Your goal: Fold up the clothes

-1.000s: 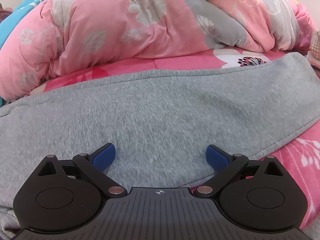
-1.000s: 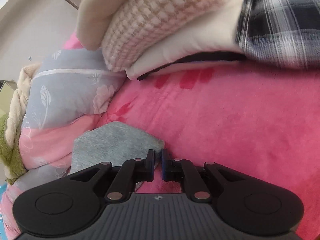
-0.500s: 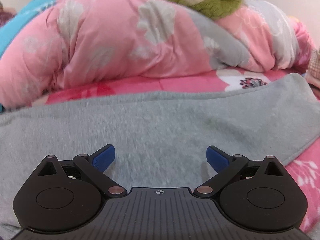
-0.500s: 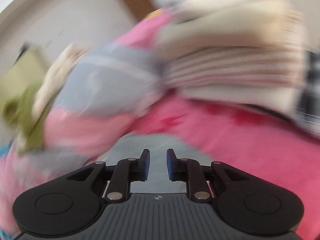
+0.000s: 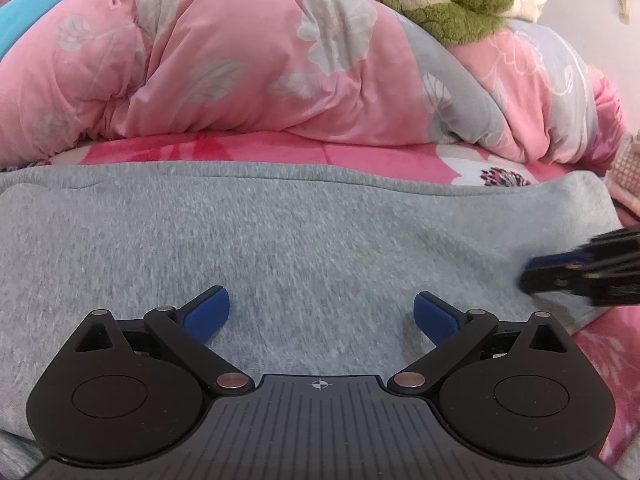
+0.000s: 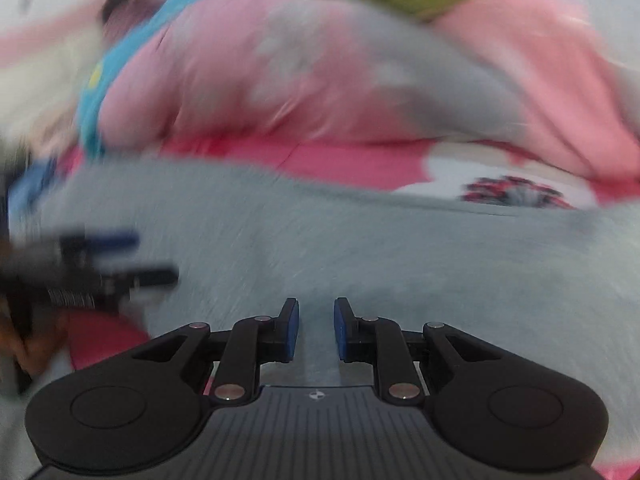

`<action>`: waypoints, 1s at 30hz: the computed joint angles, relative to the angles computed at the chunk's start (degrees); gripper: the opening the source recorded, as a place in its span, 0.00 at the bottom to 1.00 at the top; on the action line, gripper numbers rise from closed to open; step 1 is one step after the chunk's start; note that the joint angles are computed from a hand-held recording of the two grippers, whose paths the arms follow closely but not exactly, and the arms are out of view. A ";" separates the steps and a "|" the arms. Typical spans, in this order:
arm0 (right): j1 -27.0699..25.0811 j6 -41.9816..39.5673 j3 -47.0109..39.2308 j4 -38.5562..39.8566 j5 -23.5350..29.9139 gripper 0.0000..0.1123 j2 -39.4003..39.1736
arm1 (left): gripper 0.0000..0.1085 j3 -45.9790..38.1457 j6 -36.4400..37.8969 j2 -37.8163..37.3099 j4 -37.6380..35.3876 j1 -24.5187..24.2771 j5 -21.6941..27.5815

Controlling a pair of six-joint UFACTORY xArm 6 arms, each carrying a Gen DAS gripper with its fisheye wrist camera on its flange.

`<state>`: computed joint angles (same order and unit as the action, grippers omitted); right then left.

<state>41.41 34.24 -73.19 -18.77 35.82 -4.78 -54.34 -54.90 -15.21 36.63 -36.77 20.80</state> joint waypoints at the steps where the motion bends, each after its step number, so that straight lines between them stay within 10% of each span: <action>1: -0.29 1.96 -1.63 -1.94 1.62 0.17 1.27 | 0.92 0.18 -0.28 -0.07 0.17 0.06 -0.33; 10: -4.64 28.17 -7.68 -15.28 8.91 0.25 2.72 | 0.92 2.19 -1.64 -1.29 -0.65 1.22 -4.01; 17: 1.60 2.89 -25.98 -1.89 15.88 0.26 17.03 | 0.92 2.27 -2.87 -1.42 0.98 1.10 -3.77; 23: -2.48 9.61 -52.37 -1.82 23.01 0.28 36.10 | 0.92 2.88 -2.49 -1.82 0.44 1.40 -4.65; 30: -1.63 11.27 -37.65 2.79 19.80 0.33 23.52 | 0.92 2.34 -1.50 -1.75 -0.41 1.12 -3.71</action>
